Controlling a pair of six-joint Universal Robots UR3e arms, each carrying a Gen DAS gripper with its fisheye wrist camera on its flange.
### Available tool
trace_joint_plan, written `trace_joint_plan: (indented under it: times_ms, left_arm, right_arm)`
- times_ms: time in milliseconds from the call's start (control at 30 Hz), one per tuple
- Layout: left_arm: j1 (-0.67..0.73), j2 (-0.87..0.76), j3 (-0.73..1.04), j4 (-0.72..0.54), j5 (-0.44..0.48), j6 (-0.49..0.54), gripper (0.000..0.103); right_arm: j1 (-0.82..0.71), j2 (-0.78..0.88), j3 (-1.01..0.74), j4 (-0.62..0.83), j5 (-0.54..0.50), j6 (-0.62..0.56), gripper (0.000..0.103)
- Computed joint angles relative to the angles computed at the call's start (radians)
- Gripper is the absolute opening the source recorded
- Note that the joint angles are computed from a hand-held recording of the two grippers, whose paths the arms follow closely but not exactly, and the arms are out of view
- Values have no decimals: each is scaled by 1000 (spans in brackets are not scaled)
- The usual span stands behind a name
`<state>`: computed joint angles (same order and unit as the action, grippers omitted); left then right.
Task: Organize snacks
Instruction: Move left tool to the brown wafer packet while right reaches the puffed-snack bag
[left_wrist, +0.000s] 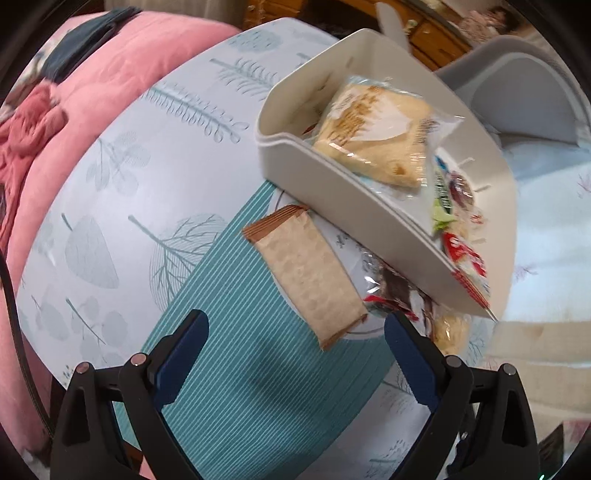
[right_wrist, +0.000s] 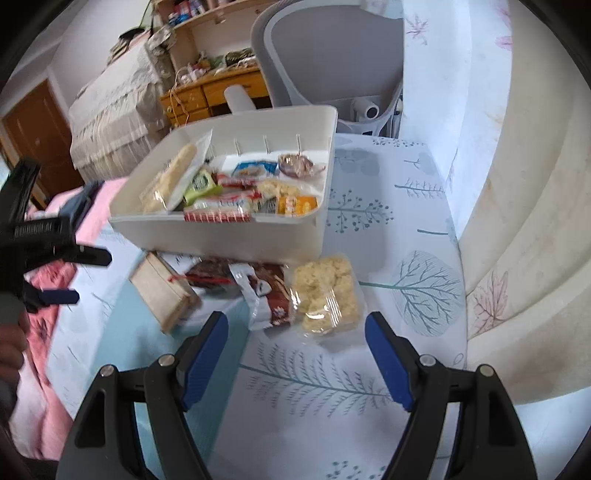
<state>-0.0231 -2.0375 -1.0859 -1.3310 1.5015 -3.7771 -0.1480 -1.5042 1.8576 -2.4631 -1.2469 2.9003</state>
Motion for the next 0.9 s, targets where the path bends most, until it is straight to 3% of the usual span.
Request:
trace_joint_plan:
  times_ms: [333, 567, 700, 800, 900]
  left_arm:
    - [-42, -203, 190, -44, 84, -147, 95]
    - [-57, -353, 393, -136, 107, -173, 95]
    - [-64, -418, 491, -200, 121, -191, 88]
    - [-58, -451, 541, -250, 109, -199, 77]
    - [-54, -447, 519, -227, 94, -208, 76]
  right_arm:
    - [0, 100, 28, -123, -19, -97, 77]
    - [26, 186, -6, -174, -45, -148, 77]
    - [45, 226, -24, -200, -75, -159, 77]
    - [55, 252, -42, -200, -94, -165, 77]
    - [53, 282, -71, -187, -98, -164, 77]
